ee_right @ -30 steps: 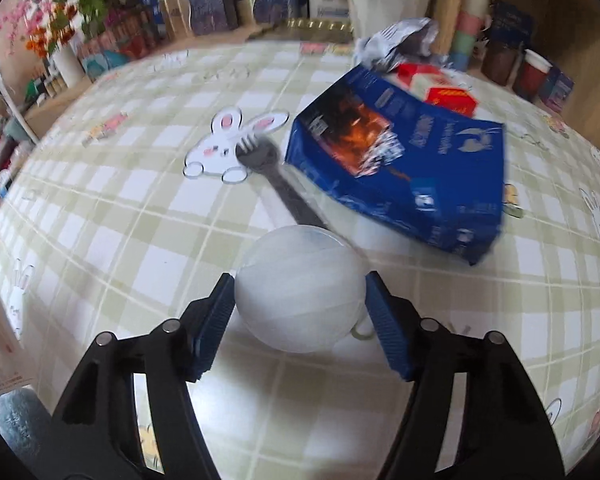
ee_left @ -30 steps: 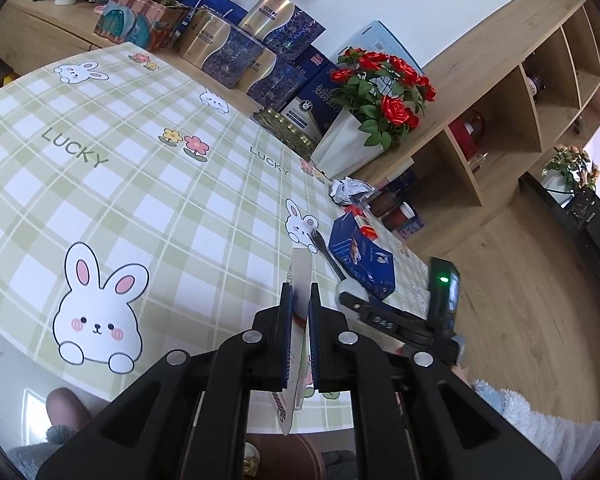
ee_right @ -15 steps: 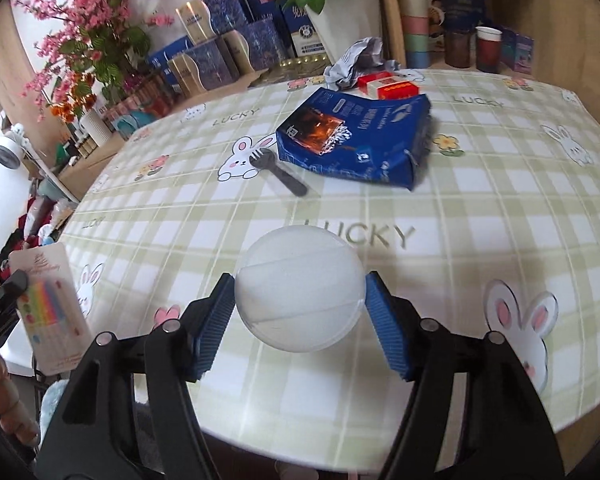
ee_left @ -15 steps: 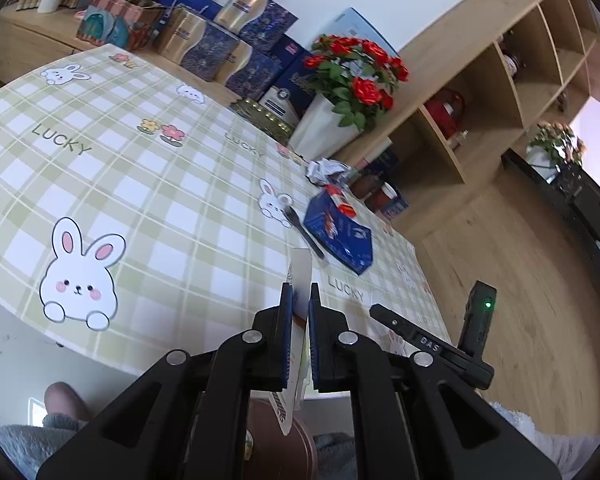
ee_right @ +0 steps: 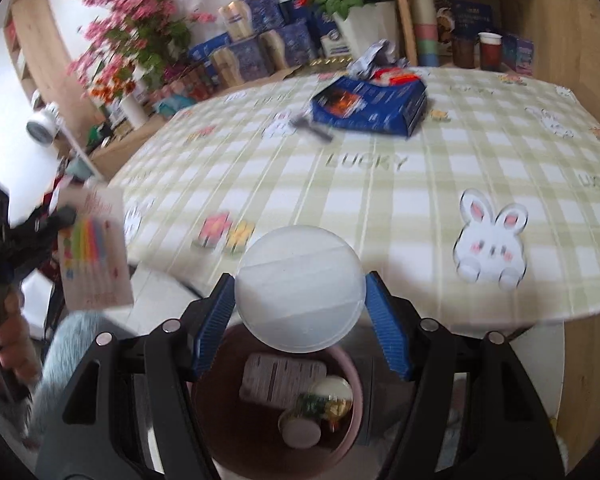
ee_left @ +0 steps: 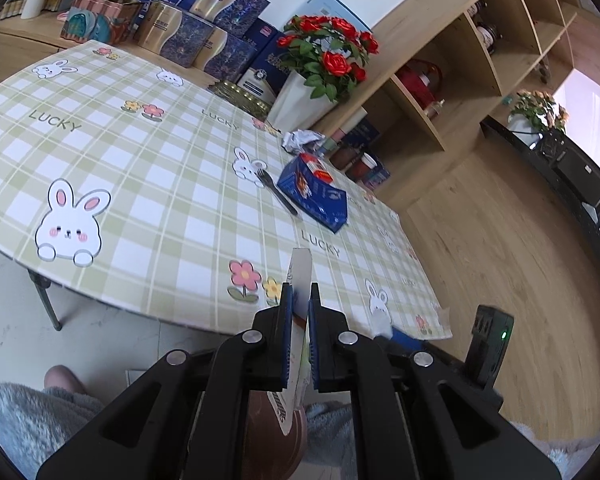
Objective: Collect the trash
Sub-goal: 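Lower the clear lid into the bin and open the right gripper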
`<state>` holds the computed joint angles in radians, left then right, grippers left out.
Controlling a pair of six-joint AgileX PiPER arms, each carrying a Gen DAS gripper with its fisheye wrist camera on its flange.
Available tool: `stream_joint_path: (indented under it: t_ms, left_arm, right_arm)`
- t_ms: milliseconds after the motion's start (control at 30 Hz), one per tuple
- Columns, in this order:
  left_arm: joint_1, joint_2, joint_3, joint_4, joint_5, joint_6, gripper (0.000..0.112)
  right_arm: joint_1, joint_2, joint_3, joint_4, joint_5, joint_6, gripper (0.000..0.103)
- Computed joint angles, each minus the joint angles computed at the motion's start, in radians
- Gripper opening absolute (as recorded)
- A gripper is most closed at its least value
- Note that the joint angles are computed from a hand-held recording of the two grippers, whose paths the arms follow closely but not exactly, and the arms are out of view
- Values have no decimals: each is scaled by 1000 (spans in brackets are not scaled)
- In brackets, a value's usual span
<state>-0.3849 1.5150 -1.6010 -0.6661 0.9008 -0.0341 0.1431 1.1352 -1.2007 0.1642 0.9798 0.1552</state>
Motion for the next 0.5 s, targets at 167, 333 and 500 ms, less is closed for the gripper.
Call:
stream_joint_path:
  t_ms: [167,333,500]
  left_arm:
    - [-23,-43,60,12,0,0,8]
    - [-29,-77,114,23,-10,0,8]
    - [-19,-100,167,5,-29,12,8]
  right_arm:
    - [85,-17,114,48,-22,6,67]
    - [201,82,167,43,-60,32,67]
    - [281,235,182,28,-66,25,67]
